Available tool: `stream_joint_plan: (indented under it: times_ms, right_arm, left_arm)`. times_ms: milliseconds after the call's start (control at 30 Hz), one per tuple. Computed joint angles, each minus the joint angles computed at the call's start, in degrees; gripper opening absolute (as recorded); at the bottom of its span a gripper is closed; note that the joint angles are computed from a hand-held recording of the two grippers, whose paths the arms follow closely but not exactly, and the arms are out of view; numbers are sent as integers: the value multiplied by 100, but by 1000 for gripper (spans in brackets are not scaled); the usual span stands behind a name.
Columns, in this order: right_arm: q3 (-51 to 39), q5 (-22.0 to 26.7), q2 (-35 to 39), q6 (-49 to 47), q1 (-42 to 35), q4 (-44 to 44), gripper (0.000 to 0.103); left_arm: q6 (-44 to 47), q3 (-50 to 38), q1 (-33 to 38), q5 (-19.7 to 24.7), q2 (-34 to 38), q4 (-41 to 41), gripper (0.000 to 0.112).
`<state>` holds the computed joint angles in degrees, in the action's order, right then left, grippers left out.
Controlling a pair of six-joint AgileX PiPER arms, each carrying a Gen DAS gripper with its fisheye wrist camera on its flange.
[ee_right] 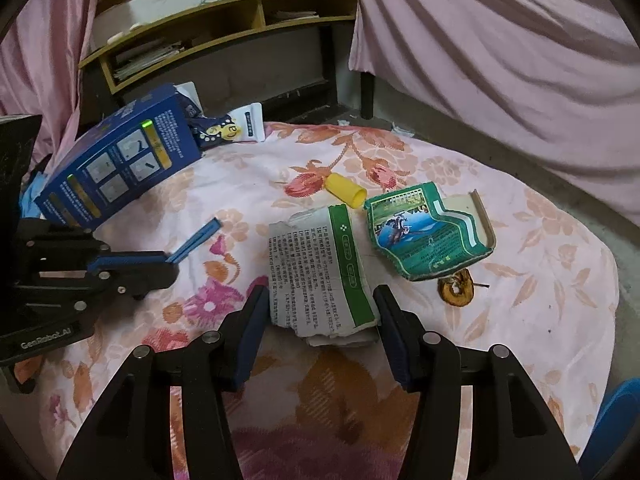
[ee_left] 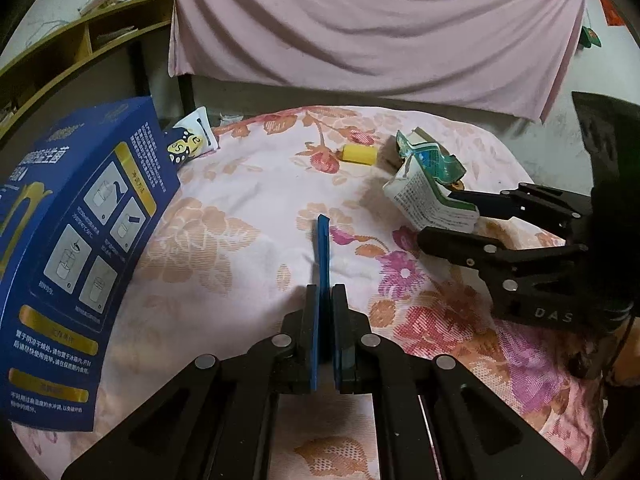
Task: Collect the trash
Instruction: 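Grasp the blue plastic strip with the left tool while the right tool grasps the white-green paper, then carry the strip and paper over the blue basin and open both tools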
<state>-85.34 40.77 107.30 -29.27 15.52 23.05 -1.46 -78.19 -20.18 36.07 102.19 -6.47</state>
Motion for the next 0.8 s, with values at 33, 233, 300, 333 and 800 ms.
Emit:
stream_joint_plan:
  times_ms: [33, 233, 300, 333, 800]
  right_arm:
    - [69, -58, -53, -34, 5, 33, 52]
    - [594, -507, -456, -342, -41, 439, 51]
    - [850, -753, -661, -506, -71, 631, 51]
    - [1026, -928, -808, -599, -88, 741, 51]
    - [3209, -2656, -2999, -4765, -1066, 5522, 52]
  left_arm:
    - [-25, 29, -23, -40, -24, -2, 4]
    - [-501, 181, -260, -345, -250, 388, 4]
    - [-676, 278, -343, -563, -402, 506, 4]
    - [-781, 350, -390, -715, -490, 569, 4]
    - [-3510, 257, -1587, -1987, -1004, 3194, 4]
